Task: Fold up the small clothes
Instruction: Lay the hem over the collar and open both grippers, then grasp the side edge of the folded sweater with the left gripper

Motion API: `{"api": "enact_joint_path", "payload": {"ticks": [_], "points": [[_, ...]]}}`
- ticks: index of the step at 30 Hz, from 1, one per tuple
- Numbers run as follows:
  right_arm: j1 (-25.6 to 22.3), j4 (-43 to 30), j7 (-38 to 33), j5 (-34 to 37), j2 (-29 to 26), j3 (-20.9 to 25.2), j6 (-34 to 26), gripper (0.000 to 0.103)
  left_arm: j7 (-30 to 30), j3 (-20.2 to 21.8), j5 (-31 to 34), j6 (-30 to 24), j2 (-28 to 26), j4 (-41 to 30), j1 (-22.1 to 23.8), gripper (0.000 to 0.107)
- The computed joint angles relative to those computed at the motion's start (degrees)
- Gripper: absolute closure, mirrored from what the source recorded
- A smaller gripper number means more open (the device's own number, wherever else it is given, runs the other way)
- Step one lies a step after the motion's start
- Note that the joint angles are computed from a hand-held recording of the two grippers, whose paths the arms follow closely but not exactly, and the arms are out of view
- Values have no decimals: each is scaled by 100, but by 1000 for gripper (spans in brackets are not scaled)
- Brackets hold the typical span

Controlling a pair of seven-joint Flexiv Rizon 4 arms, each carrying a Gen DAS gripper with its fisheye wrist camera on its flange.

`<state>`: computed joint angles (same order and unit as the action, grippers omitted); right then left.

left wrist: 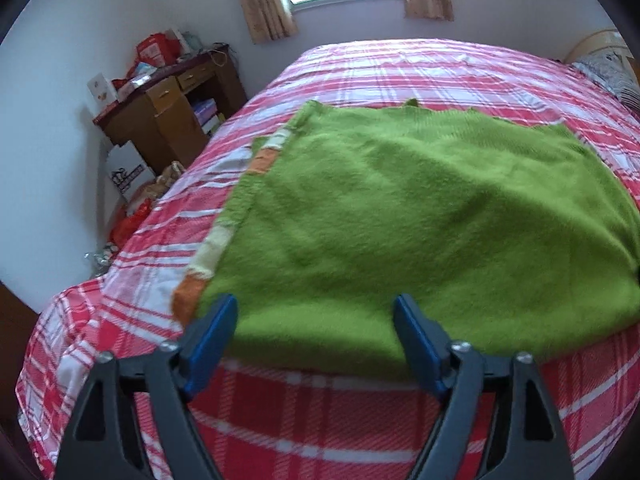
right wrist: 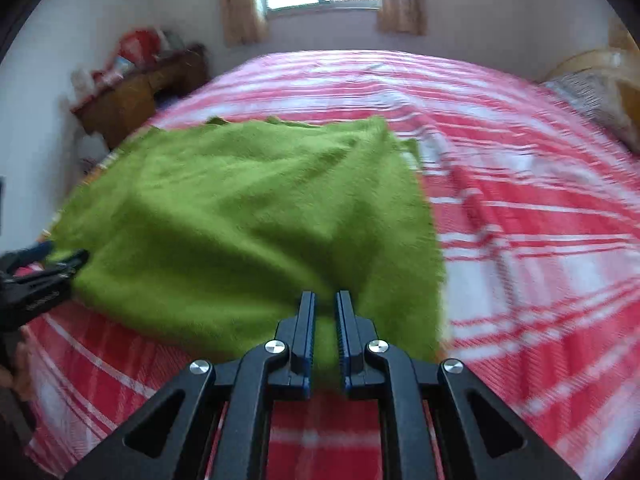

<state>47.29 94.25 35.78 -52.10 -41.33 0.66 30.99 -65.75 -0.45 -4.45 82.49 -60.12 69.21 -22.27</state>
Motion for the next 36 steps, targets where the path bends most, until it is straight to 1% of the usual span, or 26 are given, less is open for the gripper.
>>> {"api": "enact_joint_path", "payload": {"ticks": [1, 3, 4, 5, 7, 8, 11, 13, 14, 15, 17, 18, 19, 21, 23, 25, 26, 28, 29, 30, 31, 32, 33, 34, 35, 36], "points": [[111, -115, 60, -59, -15, -52, -169, 93, -72, 53, -20, -2, 13, 12, -23, 20], [200, -189, 249, -560, -30, -200, 52, 93, -225, 131, -69, -89, 70, 45, -43, 20], [181, -345, 194, -773, -122, -253, 234, 93, -264, 125, -72, -116, 94, 66, -31, 20], [162, -464, 120, -845, -198, -277, 312, 93, -313, 139, -64, -105, 112, 93, -35, 20], [84, -858, -277, -828, -467, -313, 460, 93, -513, 319, -36, -65, 116, 93, -121, 15], [39, -1015, -384, -802, -597, -347, 601, 93, -576, 367, -7, -35, 108, 92, -144, 9], [-90, -1280, -441, -663, -902, -464, 1132, 93, -643, 461, 98, -23, 43, 39, -179, 8], [-179, -1392, -600, -366, -1086, -469, 1419, 92, -630, 425, 134, -80, -3, 1, -134, 8], [-36, -1300, -413, -518, -1069, -676, 1441, 92, -584, 301, 130, -48, 1, 41, -48, 8], [33, -1316, -462, -529, -1093, -738, 1382, 92, -479, 13, 82, 51, 11, 147, 142, 7], [129, -1436, -656, -487, -1173, -785, 1195, 92, -426, -338, -66, 268, 44, 392, 394, 4], [140, -1437, -666, -480, -1178, -806, 1205, 92, -469, -474, -177, 387, 81, 556, 506, 4], [147, -1371, -579, -521, -1153, -846, 1294, 92, -511, -576, -272, 483, 118, 701, 586, 4], [170, -1153, -240, -736, -1067, -974, 1571, 92, -545, -991, -465, 744, 226, 1116, 919, 4], [174, -925, 185, -1022, -979, -1092, 1872, 92, -720, -1109, -638, 1045, 302, 1430, 1059, 4], [145, -845, 475, -1239, -959, -1138, 2058, 92, -789, -1625, -747, 1275, 304, 1656, 1452, 6], [135, -828, 568, -1314, -957, -1144, 2098, 92, -743, -1998, -744, 1321, 245, 1666, 1704, 6], [101, -834, 613, -1383, -960, -1115, 2102, 92, -696, -2432, -785, 1222, 106, 1487, 1917, 7], [91, -844, 620, -1401, -964, -1099, 2092, 92, -621, -2744, -823, 1039, -20, 1325, 2054, 7], [80, -847, 642, -1428, -967, -1091, 2098, 92, -512, -3034, -916, 671, -175, 1077, 2147, 7], [70, -836, 692, -1472, -965, -1094, 2123, 92, -445, -3137, -1097, 207, -300, 776, 2121, 7], [69, -831, 733, -1502, -964, -1090, 2129, 92, -454, -3110, -1275, -144, -383, 528, 2032, 7], [59, -818, 778, -1541, -960, -1091, 2151, 92, -553, -2935, -1402, -183, -498, 196, 1792, 7], [48, -813, 812, -1572, -958, -1088, 2166, 92, -508, -2887, -1466, -130, -576, 21, 1684, 7], [49, -795, 835, -1593, -947, -1079, 2158, 92, -469, -2818, -1541, -197, -673, -226, 1552, 8], [38, -805, 815, -1590, -950, -1062, 2136, 92, -513, -2703, -1664, -378, -800, -560, 1394, 16]]}}
